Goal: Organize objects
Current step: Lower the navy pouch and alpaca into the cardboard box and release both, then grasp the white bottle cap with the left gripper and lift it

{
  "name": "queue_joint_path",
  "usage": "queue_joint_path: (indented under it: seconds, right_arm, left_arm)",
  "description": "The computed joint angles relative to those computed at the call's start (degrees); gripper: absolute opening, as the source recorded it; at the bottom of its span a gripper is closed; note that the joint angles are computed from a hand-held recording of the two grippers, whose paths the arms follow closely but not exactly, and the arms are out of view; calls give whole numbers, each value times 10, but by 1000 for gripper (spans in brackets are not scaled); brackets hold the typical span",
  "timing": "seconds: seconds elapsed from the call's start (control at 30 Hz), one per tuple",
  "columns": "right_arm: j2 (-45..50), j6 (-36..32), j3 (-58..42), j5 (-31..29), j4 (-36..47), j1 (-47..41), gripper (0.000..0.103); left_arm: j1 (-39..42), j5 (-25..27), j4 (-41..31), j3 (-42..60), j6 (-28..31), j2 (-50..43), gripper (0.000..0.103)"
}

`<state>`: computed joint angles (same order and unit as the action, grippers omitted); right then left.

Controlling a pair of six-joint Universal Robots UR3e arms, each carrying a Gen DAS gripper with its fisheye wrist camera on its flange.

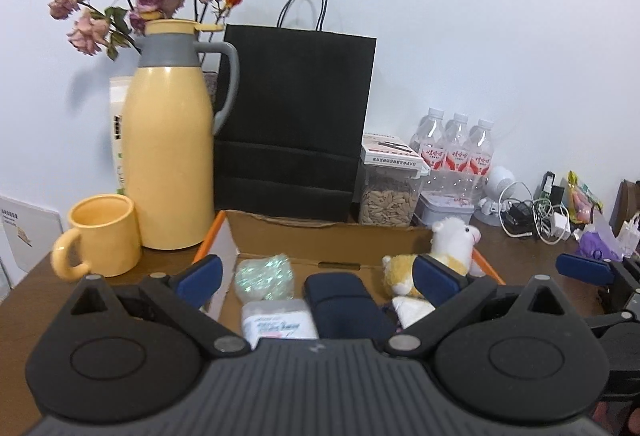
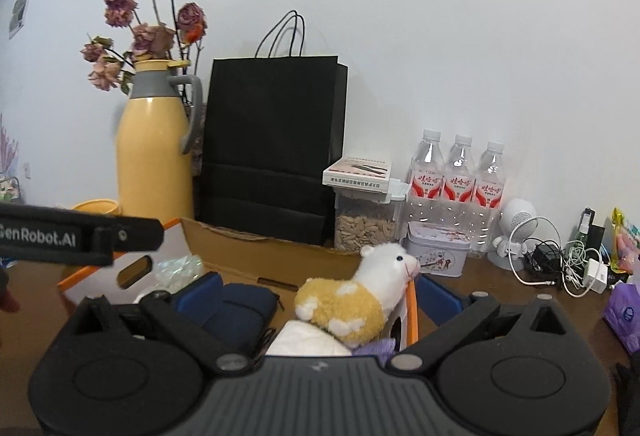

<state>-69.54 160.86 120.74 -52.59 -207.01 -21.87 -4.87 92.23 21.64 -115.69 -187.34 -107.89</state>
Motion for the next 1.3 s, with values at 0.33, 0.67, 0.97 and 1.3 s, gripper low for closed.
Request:
queue_joint_path:
  seconds: [0.33,0.67,0.97,1.3]
  right_arm:
    - [-106,-108,221,72,-2,-90,103]
    - [-108,-188,328,66,-26,-107,103]
    - [-33,-162,328,34,-127,-84,103]
    - [-27,-153,322,34,-128,-83,103]
  left_arm:
    - [25,-7,48,-190,40,95,103]
    - [23,1,115,-278,59,50,103]
    - [-14,32,204,-264,69,-45,103]
    - [-42,58,206,-243,74,-70,68]
